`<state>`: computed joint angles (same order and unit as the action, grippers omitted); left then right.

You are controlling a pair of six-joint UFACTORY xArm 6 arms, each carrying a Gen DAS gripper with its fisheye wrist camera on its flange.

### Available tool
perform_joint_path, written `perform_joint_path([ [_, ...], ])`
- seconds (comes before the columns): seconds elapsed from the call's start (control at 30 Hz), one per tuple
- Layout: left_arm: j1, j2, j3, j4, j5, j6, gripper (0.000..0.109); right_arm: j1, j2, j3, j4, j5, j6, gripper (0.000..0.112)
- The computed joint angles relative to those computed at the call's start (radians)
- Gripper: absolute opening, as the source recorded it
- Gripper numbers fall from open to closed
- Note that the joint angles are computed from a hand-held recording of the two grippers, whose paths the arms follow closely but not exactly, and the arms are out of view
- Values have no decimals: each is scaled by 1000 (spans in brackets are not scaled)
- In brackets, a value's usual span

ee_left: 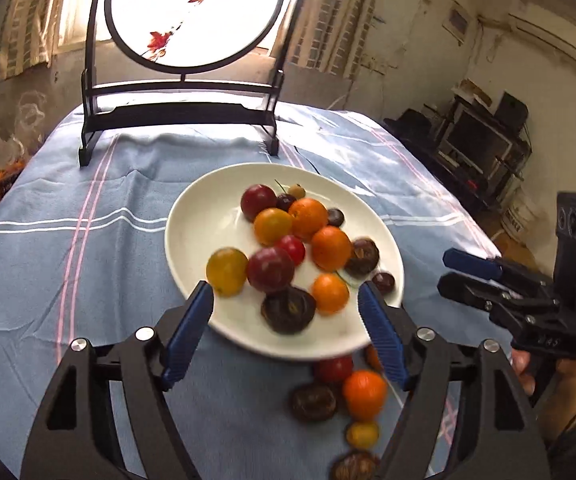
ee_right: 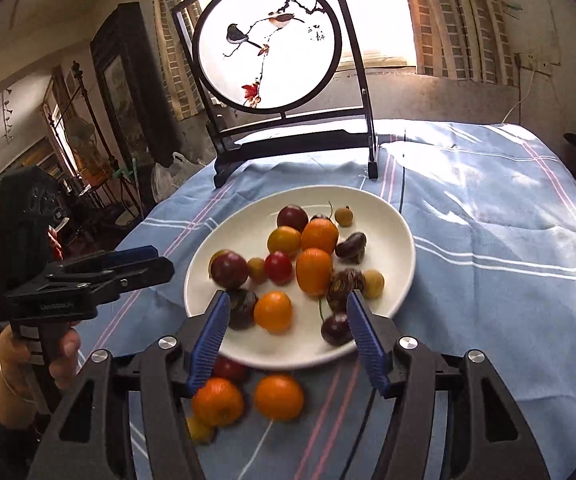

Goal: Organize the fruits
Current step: 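Place the plum on the plate with left while right places the tangerine, then grasp a brown mangosteen with left while right grasps an orange tangerine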

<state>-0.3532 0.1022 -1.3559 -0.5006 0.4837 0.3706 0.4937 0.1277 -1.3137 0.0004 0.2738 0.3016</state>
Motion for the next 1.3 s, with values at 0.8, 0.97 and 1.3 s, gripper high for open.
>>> perform_joint_path([
  [0.8,-123,-275,435,141,-47,-6,42,54,-252,383,-97,-67,152,61],
  [0.97,-103,-366,486,89,-55,39,42,48,-113,205,-138,11,160,59],
  [1.3,-57,-386,505,24,-55,56,42,57,100,-44,-47,174,50,37],
])
